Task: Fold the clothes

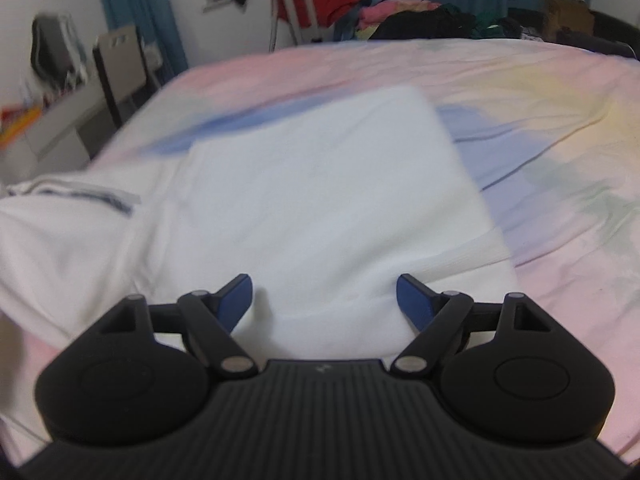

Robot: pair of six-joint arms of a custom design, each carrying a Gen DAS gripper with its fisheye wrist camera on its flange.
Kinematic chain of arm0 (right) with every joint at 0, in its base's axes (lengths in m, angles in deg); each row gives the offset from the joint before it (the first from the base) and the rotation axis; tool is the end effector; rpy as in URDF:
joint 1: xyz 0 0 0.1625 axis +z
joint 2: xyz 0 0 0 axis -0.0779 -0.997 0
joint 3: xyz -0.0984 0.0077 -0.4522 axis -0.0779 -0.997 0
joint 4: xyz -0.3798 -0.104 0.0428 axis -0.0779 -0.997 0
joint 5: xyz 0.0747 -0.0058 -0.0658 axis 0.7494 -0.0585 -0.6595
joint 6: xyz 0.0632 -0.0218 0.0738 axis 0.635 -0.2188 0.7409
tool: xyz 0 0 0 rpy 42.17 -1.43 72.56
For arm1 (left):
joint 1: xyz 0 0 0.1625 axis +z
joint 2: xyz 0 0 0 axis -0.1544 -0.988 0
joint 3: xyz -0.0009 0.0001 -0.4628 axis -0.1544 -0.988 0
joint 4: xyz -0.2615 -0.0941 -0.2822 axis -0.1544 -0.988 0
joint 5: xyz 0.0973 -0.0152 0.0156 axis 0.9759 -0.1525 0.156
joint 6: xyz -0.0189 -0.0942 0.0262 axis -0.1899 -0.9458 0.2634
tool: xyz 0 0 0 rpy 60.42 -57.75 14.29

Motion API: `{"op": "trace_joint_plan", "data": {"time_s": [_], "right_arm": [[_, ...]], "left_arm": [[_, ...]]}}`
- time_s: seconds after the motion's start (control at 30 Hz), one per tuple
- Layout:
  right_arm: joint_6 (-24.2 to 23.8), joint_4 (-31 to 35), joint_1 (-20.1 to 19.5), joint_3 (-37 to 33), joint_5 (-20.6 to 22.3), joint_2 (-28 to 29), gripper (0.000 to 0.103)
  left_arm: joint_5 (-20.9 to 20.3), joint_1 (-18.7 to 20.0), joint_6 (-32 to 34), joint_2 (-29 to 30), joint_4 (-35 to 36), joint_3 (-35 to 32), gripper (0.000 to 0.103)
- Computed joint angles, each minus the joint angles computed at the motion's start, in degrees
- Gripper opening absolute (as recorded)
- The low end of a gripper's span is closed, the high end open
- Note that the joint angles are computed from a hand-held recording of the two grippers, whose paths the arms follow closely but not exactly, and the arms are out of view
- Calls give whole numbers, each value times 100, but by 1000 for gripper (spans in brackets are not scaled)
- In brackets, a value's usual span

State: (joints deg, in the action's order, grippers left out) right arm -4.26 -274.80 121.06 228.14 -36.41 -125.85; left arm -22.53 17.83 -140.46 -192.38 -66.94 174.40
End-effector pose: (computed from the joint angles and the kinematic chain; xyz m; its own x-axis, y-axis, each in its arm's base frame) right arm 0.2600 -0.3216 0.1177 -0.8035 -0.3395 0.4891 -0.5676 0.6845 -0.4575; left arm -0.1006 -0.2303 0.3394 -0.6530 -0.7258 -0.2164 0.2568 0.0565 -0.9648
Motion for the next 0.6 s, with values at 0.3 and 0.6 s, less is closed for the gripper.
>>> {"op": "trace_joint_plan", "data": {"time_s": [0.3,0.6], "right_arm": [[537,-246,-337,166,282,-1005,81],[800,-486,-1183,345,672,-1959,81]], "left_arm": [[1131,552,-1480,3104,1288,-1955,18],[1981,1446,-3624,6299,3698,-4220,16]]}}
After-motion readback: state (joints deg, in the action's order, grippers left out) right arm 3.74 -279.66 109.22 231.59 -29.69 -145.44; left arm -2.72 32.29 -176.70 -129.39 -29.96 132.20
